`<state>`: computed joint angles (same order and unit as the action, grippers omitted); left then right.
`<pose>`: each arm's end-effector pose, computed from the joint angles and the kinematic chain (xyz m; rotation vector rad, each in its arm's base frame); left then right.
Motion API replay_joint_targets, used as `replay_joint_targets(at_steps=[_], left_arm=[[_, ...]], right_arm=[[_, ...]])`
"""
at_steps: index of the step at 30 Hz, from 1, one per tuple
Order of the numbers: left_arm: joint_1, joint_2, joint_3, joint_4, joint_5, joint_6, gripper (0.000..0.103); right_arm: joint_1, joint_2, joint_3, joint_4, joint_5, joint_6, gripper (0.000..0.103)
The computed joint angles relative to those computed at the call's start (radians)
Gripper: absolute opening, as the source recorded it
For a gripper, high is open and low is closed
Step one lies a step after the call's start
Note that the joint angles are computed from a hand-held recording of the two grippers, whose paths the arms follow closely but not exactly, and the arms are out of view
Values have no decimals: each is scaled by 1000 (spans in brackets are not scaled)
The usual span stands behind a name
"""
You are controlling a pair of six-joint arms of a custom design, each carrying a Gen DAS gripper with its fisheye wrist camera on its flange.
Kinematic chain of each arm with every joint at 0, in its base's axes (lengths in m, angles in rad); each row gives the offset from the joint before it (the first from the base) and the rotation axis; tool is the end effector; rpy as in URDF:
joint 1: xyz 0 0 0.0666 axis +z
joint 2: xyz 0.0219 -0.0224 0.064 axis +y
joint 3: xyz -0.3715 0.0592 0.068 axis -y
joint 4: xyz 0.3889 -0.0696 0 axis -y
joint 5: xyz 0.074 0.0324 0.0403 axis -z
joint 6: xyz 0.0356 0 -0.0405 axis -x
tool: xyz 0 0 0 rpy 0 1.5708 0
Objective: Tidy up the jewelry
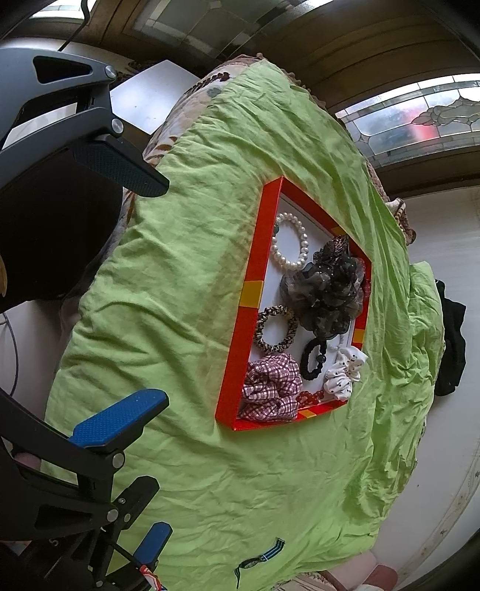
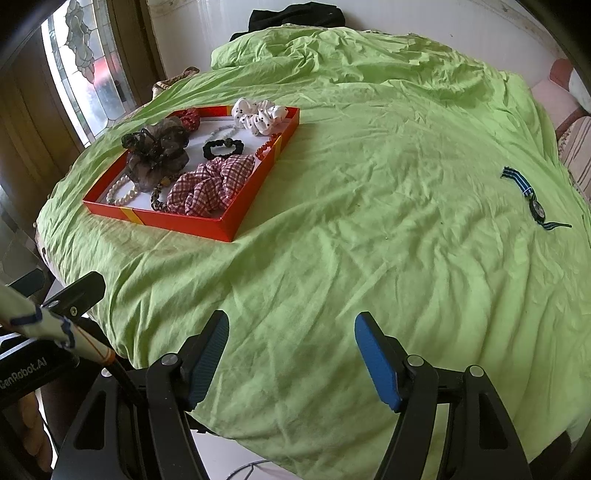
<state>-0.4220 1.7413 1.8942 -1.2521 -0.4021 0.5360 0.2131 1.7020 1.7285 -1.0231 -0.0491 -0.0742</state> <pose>0.5389 -0.2271 0.4492 -0.2687 2.5271 0.1780 0.5725 0.1253 0.4082 -0.1973 2.5674 0.1714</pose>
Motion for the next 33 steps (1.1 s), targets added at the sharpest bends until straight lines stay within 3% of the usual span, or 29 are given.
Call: replay_joint_targets(at_steps=[33], left_arm=[[17,-18,-40,28,66,6,103]], right_arm=[[9,-8,-12,6,26,8,77]])
